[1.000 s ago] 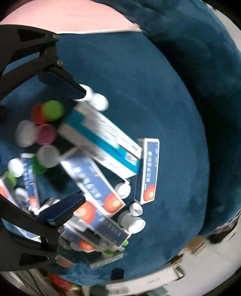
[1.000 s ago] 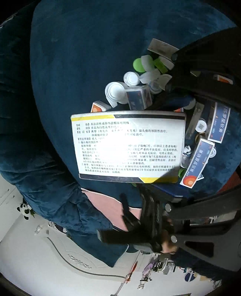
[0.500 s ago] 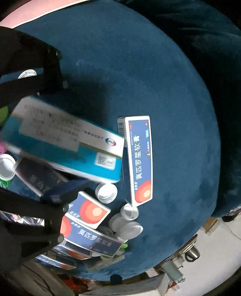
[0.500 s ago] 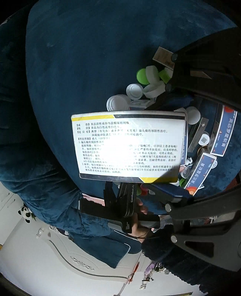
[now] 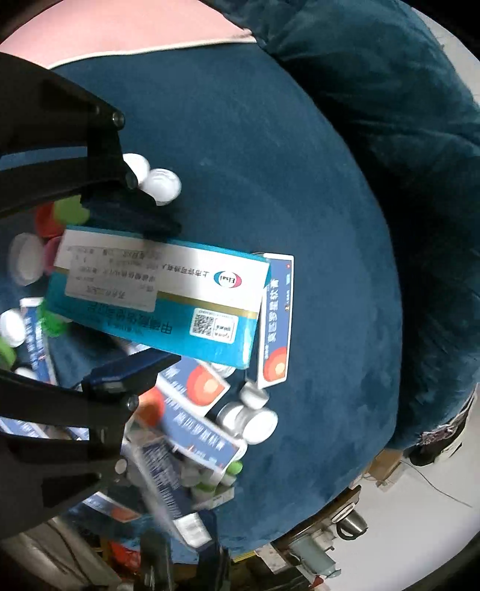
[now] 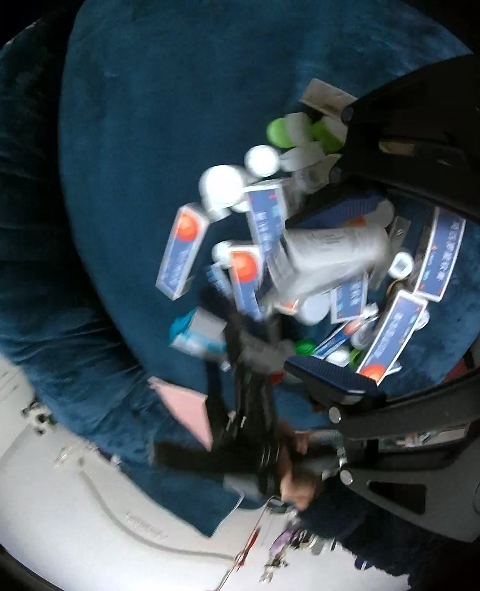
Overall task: Organize objects
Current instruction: 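Grasp a blue-white medicine box with the left gripper while the right grasps a box, then lift the blue box with the left gripper while the right grasps a white box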
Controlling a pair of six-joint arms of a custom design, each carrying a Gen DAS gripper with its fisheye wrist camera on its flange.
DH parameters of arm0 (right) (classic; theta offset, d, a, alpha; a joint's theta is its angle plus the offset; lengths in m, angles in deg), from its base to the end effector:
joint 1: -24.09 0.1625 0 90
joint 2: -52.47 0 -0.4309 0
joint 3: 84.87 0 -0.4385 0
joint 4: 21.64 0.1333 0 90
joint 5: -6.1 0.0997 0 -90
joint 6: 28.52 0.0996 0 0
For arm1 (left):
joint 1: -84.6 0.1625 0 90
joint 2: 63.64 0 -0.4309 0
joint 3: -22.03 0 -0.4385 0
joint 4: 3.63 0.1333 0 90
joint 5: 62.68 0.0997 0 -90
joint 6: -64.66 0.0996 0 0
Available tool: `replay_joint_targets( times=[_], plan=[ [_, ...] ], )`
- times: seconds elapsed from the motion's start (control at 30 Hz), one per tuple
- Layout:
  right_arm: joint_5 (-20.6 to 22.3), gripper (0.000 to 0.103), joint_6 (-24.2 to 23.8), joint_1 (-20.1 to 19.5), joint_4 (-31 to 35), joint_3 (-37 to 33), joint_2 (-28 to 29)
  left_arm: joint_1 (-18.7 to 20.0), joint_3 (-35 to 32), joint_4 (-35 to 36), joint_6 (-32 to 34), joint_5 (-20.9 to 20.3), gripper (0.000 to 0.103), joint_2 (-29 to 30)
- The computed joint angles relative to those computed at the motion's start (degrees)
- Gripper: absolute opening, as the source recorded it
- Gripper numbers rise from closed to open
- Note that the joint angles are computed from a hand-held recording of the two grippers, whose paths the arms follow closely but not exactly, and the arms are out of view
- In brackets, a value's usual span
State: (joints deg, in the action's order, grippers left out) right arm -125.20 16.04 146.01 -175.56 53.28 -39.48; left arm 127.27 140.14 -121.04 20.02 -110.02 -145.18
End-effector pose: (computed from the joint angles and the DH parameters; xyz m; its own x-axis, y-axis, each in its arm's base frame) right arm 0.2723 -0.3094 0.2357 -0.8834 0.4058 0.2344 0.1631 0.7352 -0.6580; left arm -0.2333 -0.4881 0.2393 -0.8083 -0.0334 -0.5879 0.2220 0.9074 -0.3568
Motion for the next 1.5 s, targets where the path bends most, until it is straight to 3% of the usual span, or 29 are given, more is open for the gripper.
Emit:
replay_joint_targets(
  times=[0.13, 0.23, 0.37, 0.53, 0.7, 0.87, 0.93, 1.0, 1.07, 1.1, 1.17, 1.2, 1.23, 1.27, 1.5],
  plan=[
    [0.6, 0.069, 2.6, -0.5, 7.5, -0.3, -1.0, -2.7, 1.2, 1.4, -3.5, 0.3, 0.062, -1.6],
    [-5.3, 0.070, 2.4, 2.4, 13.1, -2.5, 1.0, -3.4, 2.2, 1.4, -5.3, 0.7, 0.062, -2.2],
    [-8.9, 0.088, 1.4, 5.1, 15.0, -3.2, 2.5, -3.0, 3.9, 0.2, -7.1, -0.2, 0.062, -2.6],
    [-2.6, 0.088, -10.9, 3.8, 11.5, -2.7, 4.0, -2.9, 5.0, -0.1, -8.3, -0.5, 0.062, -2.1],
    [-3.7, 0.088, -18.1, 4.7, 21.3, -5.2, 10.3, -1.7, 5.3, 0.3, -9.4, -0.6, 0.062, -1.1],
    [-6.3, 0.089, -19.3, 4.7, 30.3, -6.2, 13.9, -0.9, 5.8, 0.2, -9.4, -1.0, 0.064, -0.3],
    [-7.3, 0.093, -19.7, 4.4, 31.2, -6.2, 15.2, -0.9, 6.4, -0.9, -9.4, -1.0, 0.066, -0.5],
    [-11.0, 0.095, -20.0, 4.7, 30.5, -6.2, 16.7, -0.8, 6.7, -1.4, -9.7, -1.0, 0.068, -0.6],
    [-12.6, 0.094, -19.0, 4.3, 31.5, -6.5, 17.6, -0.7, 7.0, -2.3, -9.7, -1.3, 0.061, -0.8],
    [-12.6, 0.091, -18.7, 4.0, 31.6, -6.6, 17.7, -0.8, 7.2, -2.8, -10.0, -1.4, 0.057, -1.0],
    [-10.8, 0.069, -19.8, 3.9, 29.3, -6.1, 16.4, -0.9, 7.2, -2.9, -10.6, -1.3, 0.057, -1.2],
    [-10.0, 0.064, -19.8, 4.0, 28.3, -5.9, 15.6, -1.0, 7.5, -3.4, -10.6, -1.4, 0.057, -1.5],
    [-8.6, 0.033, -19.9, 3.9, 26.1, -5.5, 14.4, -0.9, 7.9, -4.2, -10.5, -1.6, 0.057, -1.7],
    [-7.8, 0.020, -18.5, 3.6, 25.6, -5.4, 13.5, -1.1, 8.3, -5.0, -10.7, -1.6, 0.057, -2.0],
    [-5.1, 0.021, -16.5, 3.2, 25.3, -4.6, 11.3, -2.6, 9.3, -4.3, -13.8, -0.8, 0.057, -3.4]
  ],
)
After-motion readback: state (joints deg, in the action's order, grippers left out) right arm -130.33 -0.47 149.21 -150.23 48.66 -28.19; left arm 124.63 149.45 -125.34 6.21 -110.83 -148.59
